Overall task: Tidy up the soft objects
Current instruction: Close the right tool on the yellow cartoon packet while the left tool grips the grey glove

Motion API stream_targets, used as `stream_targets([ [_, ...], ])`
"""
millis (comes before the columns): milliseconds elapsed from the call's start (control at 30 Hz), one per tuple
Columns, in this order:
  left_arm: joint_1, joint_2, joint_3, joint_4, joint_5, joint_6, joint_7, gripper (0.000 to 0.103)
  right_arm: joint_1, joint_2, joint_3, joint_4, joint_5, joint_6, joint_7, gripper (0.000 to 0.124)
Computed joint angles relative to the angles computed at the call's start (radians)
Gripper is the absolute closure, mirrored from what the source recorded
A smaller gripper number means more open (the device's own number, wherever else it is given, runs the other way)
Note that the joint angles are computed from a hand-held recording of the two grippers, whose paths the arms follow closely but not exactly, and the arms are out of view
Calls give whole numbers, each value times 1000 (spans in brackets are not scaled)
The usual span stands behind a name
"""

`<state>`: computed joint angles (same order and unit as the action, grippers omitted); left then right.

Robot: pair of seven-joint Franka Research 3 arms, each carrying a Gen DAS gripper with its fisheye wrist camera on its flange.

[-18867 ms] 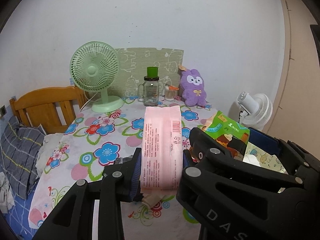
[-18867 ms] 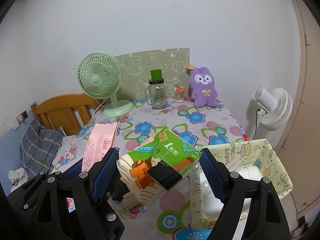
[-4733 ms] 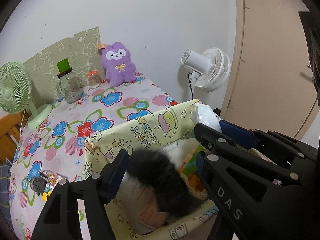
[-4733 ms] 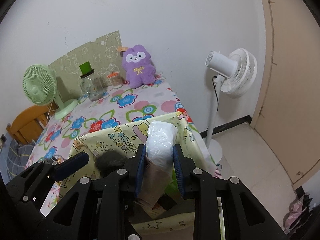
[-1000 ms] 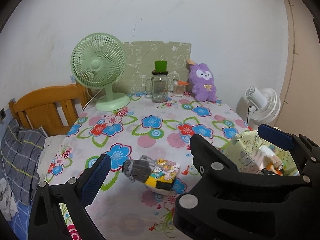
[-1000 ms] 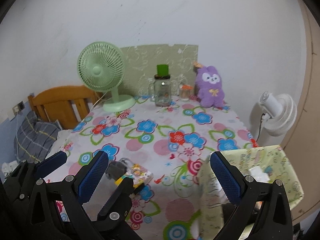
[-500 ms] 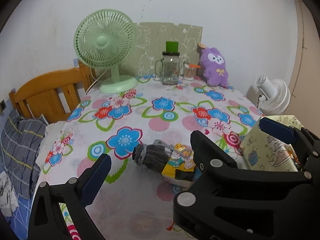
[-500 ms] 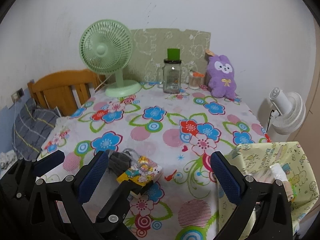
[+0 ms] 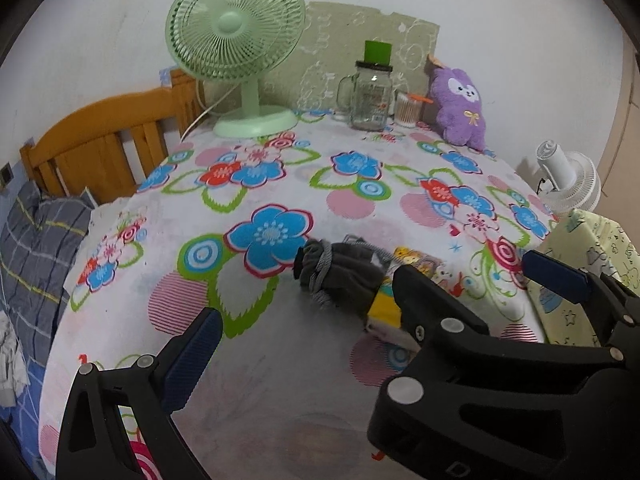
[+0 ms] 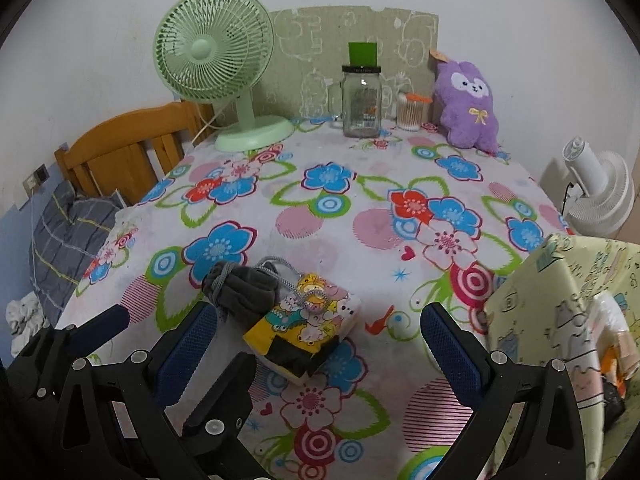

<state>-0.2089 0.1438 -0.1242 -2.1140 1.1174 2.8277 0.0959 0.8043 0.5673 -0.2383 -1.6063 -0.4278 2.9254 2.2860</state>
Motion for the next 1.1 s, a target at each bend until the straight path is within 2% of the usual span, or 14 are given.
stream_targets([
  [500,-7,58,12,18,-125,-25,98,2,-76,97,106,115,126,-95,-149,22],
  [533,-9,60,14,20,-127,-27,101,2,-76,100,107,118,134,-99,-153,24],
  [600,-12,66,13,25,-141,-34,117,2,-83,105,115,125,150,-108,-170,36],
  [700,-12,76,9,31,-180,-39,153,2,-124,117,167,147,207,-148,-238,47],
  [800,-19,80,9,34,-206,-46,177,3,-127,116,171,144,229,-159,-265,55],
  [1100,-45,92,12,70,-205,-65,195,2,-109,70,124,68,226,-104,-234,61],
])
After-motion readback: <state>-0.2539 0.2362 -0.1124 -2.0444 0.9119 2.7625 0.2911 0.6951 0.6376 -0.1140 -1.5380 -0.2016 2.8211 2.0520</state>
